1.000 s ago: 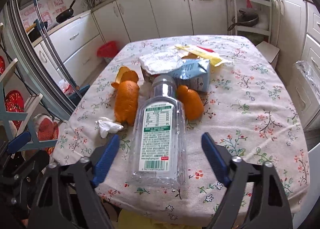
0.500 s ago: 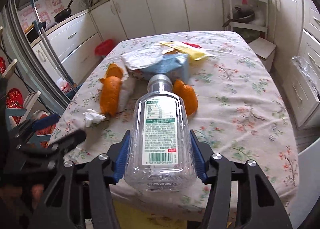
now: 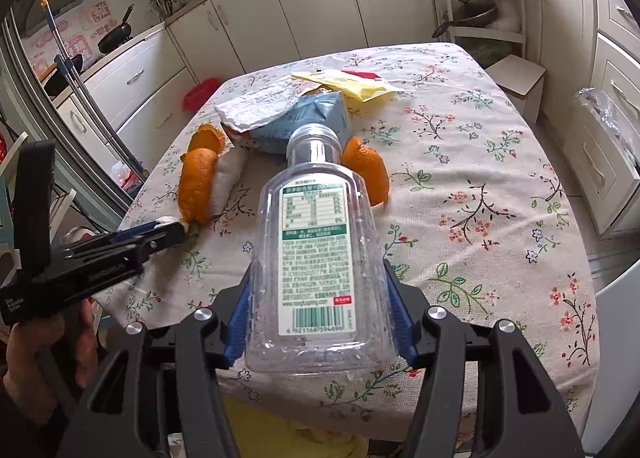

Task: Collect trash
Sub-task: 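Grasp the white tissue with the left tool, then lower the tissue into the yellow basin and open the left tool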

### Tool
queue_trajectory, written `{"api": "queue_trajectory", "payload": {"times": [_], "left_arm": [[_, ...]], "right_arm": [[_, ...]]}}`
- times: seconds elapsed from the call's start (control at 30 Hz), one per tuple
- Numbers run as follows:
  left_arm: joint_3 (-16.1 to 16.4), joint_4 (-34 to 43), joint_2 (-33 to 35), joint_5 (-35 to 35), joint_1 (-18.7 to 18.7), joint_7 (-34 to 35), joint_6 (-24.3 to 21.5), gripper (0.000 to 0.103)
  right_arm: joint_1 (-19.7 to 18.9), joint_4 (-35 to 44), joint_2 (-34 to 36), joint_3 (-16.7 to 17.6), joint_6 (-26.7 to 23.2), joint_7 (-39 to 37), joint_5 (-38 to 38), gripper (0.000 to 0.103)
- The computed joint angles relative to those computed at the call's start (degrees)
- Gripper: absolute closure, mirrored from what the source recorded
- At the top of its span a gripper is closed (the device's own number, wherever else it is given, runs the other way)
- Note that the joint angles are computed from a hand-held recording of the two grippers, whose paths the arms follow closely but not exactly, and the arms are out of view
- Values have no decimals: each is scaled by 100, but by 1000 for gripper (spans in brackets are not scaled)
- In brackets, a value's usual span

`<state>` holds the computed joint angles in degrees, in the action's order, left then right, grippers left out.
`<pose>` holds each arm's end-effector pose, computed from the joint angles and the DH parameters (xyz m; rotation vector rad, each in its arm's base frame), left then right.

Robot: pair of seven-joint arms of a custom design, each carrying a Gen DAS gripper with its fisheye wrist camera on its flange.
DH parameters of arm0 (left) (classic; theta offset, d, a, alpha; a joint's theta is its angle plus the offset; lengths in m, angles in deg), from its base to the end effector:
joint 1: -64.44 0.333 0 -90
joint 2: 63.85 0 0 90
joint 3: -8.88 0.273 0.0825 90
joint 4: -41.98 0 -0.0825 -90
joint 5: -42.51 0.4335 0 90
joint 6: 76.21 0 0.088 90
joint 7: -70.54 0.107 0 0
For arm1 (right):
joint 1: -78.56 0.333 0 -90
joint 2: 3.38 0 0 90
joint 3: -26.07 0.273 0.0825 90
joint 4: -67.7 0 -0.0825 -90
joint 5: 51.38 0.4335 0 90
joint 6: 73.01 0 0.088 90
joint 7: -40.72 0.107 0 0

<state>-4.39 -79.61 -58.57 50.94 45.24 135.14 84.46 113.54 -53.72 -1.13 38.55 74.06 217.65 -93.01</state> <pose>0.5334 -0.3462 0.3645 -1.7315 2.2063 -0.7951 0.4123 0.4641 0.3650 -1.6680 1.9436 -0.4191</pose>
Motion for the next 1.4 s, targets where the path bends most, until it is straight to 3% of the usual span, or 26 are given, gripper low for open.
{"api": "queue_trajectory", "payload": {"times": [0.17, 0.27, 0.7, 1.1, 1.4], "left_arm": [[-91, -349, -296, -758, 111, 504, 207, 92], [-128, -506, -438, -1040, 129, 744, 287, 93], [-207, -911, -867, -1859, 100, 1464, 541, 94], [-408, -1495, -1582, -1541, -27, 1533, 641, 94], [-353, -2137, -2187, -2070, -361, 1885, 506, 94]], "right_arm": [[12, 25, 28, 2, -45, -3, -5, 45], [25, 37, 45, 3, -95, -10, 10, 43], [54, 5, 16, 1, -166, 56, -47, 41], [58, -5, 23, 24, -214, 8, 2, 41], [92, -27, -3, 33, -296, 208, -196, 41]]}}
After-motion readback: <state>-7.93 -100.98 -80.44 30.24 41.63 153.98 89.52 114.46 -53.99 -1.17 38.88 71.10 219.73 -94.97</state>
